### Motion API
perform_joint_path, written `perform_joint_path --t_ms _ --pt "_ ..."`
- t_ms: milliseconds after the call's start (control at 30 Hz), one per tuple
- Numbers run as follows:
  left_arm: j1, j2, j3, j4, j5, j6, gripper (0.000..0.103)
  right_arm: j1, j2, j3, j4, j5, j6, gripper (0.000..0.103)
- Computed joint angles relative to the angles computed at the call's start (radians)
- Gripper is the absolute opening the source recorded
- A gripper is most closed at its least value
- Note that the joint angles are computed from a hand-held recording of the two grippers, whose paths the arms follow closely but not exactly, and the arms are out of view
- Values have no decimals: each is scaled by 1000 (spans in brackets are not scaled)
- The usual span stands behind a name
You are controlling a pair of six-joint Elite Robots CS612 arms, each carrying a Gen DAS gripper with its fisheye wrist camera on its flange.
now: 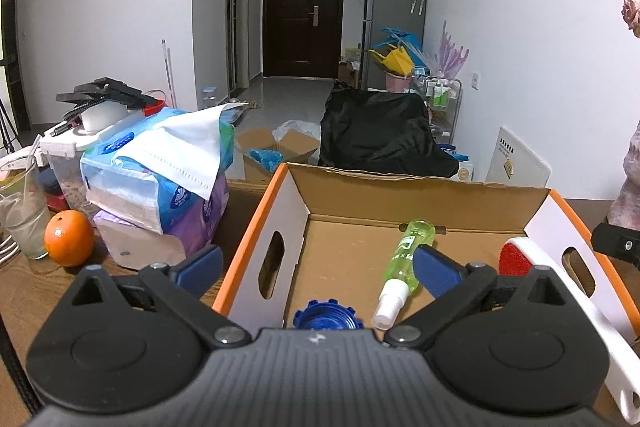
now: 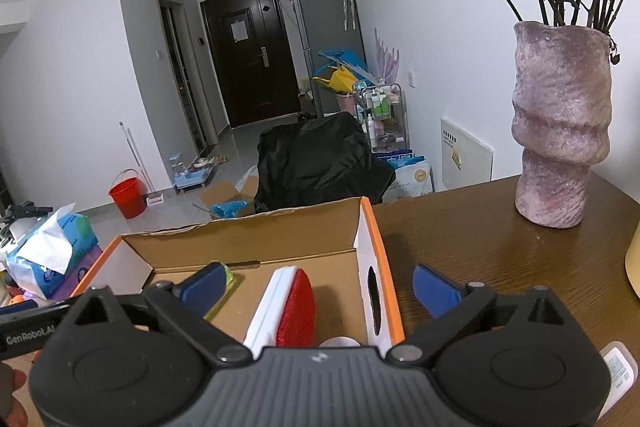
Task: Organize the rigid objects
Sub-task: 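Lift both grippers out of the box and back away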
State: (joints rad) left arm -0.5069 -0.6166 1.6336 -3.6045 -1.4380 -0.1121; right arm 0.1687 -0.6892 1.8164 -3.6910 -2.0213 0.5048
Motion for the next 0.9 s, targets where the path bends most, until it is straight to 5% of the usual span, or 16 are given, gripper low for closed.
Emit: perform_joint_path --t_ms 900 --pt "-11 -42 81 -63 1 46 103 48 -26 45 -65 -71 -71 101"
